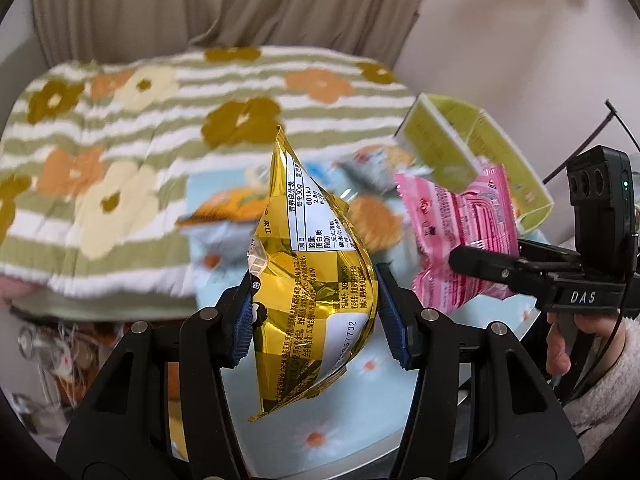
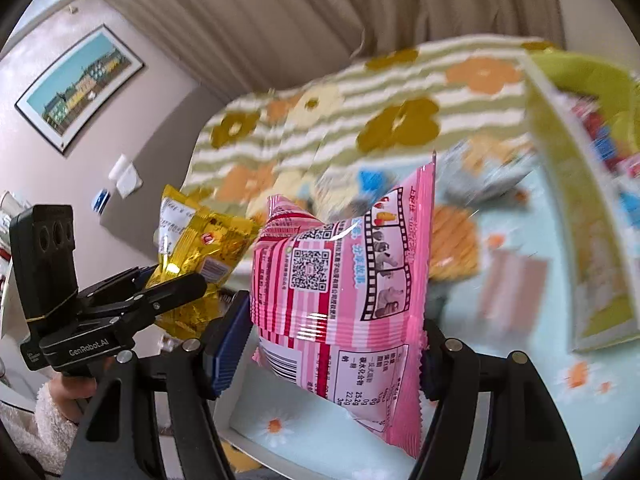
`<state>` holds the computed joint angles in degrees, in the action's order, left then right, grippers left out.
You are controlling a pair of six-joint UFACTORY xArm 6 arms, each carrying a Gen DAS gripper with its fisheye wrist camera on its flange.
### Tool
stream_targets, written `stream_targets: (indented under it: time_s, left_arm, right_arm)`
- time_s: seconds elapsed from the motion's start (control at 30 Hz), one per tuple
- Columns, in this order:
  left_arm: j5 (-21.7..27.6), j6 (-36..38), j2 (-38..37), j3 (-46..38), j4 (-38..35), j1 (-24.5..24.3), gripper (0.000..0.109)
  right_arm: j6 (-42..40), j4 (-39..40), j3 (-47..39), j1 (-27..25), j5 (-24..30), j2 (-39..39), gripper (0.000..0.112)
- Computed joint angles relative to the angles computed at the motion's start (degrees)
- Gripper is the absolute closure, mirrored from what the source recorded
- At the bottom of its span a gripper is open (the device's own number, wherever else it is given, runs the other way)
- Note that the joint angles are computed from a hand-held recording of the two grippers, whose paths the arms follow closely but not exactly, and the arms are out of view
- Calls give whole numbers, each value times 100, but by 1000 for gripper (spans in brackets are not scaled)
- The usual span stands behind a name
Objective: Organize snacks
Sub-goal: 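Carry both bags over the yellow box and open both tools to drop them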
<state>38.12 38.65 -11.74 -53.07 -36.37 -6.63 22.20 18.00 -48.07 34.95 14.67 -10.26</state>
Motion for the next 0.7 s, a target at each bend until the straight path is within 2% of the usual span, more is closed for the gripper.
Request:
stream_targets:
  time_s: [0.17,0.3,0.4,0.57,0.7]
  left_arm:
    - [-455,-517,64,-262,163,-671,58]
    - [-891,-1407,311,-594,570,-1405,58]
    - [-1109,-2056,580,-871,929,-1892,58]
    - [-1381,-3194,1386,-1649,1611,-2649,58]
    - [-1279,-3982,2207,-2515,2045,-3112,58]
  right_arm:
    - [-289,-80,506,-617,210,-868,47]
    - [-1107,388,808,-1232,563,-1520,47]
    - [-1867,764,911,-1907,999,-1932,47]
    - [-3073,1408,866,-2907,1591,-2171,47]
    - [-3935,1819,709,-3763,2167,-2069,47]
